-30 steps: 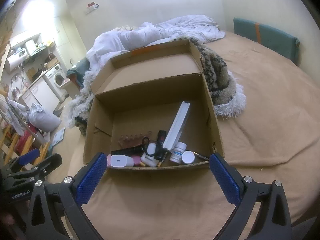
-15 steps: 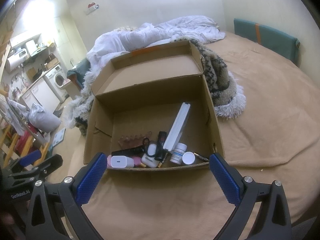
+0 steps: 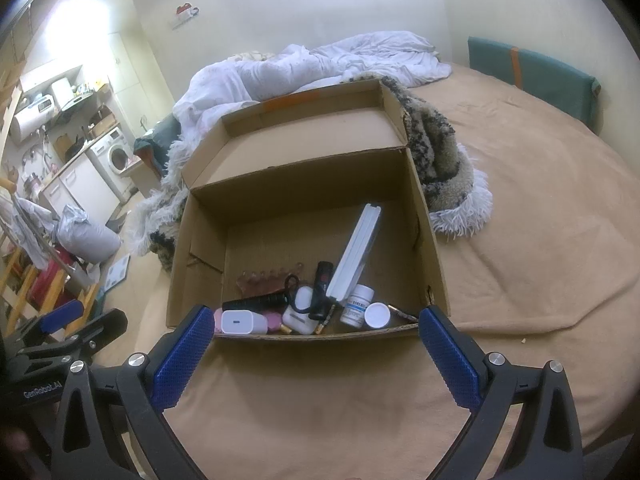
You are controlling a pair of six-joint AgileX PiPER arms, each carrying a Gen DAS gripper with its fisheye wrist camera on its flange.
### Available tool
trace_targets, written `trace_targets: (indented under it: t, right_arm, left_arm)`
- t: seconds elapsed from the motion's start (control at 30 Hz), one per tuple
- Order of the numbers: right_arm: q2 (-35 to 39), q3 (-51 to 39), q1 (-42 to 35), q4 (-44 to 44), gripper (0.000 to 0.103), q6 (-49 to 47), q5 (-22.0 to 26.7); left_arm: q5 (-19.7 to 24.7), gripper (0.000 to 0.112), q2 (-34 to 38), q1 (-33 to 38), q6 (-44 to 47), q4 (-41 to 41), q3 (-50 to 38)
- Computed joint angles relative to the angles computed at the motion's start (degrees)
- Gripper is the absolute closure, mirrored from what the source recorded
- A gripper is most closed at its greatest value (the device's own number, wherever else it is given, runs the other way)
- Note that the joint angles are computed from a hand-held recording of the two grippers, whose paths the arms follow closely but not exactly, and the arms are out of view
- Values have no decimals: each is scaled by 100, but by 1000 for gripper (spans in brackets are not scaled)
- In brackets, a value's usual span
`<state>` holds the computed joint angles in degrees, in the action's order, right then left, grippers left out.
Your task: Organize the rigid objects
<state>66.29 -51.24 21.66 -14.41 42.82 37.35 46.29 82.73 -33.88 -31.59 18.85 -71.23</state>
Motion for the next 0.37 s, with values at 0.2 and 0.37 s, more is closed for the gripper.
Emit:
trace_targets:
  t: [0.2, 0.37]
  right_arm:
    - [-1, -2, -3, 5, 0, -14, -1]
    - [-4, 0, 1, 9, 0, -9, 6]
  left_arm:
    - [5, 9, 7, 14, 38, -22, -16]
    - [-45, 9, 19, 25, -61, 10, 14]
